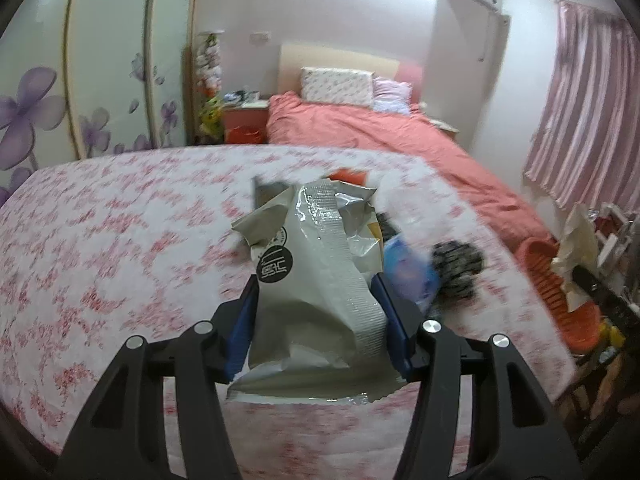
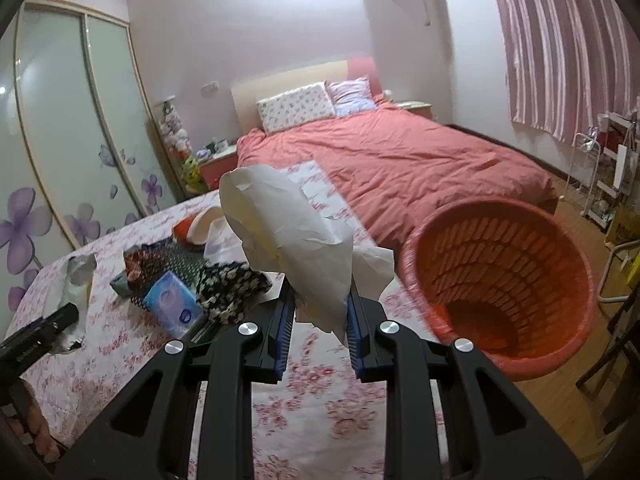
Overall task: Collect trash
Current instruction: 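Carry the bag and tissue to the orange basket and release both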
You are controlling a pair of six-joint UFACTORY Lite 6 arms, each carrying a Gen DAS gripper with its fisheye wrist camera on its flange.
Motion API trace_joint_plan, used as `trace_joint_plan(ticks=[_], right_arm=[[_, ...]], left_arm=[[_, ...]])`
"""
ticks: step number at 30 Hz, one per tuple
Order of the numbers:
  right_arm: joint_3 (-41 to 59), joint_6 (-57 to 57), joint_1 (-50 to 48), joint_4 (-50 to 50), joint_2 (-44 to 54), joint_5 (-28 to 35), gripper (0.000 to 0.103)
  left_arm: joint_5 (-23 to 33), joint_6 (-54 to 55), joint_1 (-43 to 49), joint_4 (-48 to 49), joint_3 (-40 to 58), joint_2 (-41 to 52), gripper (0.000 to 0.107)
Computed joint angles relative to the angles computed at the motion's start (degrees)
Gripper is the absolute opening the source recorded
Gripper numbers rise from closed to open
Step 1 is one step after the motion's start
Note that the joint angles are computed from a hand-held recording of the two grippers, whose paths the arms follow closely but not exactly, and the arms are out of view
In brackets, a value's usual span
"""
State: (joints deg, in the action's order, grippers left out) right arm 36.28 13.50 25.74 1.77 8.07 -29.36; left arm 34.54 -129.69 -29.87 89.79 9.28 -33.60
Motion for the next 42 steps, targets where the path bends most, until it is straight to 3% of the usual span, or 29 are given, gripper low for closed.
trace_joint_plan(ticks=[5,11,19,26,32,36,42], right_arm=[[-2.8,-0.3,-4.2,-0.3,-5.1,0.2,0.024],[-4.6,3.1,-11.4,-4.7,-7.9,-1.1,0.024],[-0.9,10.0,-21.2,-11.1,-0.2,-6.3,0.024],[3.8,14.3,-26.9,-17.2,6.9,-9.2,0.024],[7.3,19.4,-31.9,-23.7,11.2,-11.2,0.025],[11.0,22.9,-34.2,-27.3,15.3,-11.8,0.028],[14.2,27.9,-35.9,-30.8,19.0,-11.7,0.05]], left_arm=[[2.8,-1.8,-8.5,-0.3,8.4,7.0,0.055],[2.6,-7.7,-14.5,7.2,22.5,22.4,0.055],[-2.3,-9.9,-16.6,16.2,45.5,46.3,0.055],[-9.4,-6.9,-16.0,17.8,65.9,64.8,0.055],[-14.6,3.5,-15.1,10.8,83.6,79.6,0.055],[-17.5,14.7,-14.0,0.8,95.0,88.4,0.056],[-17.2,33.4,-13.0,-17.4,105.2,96.0,0.071]])
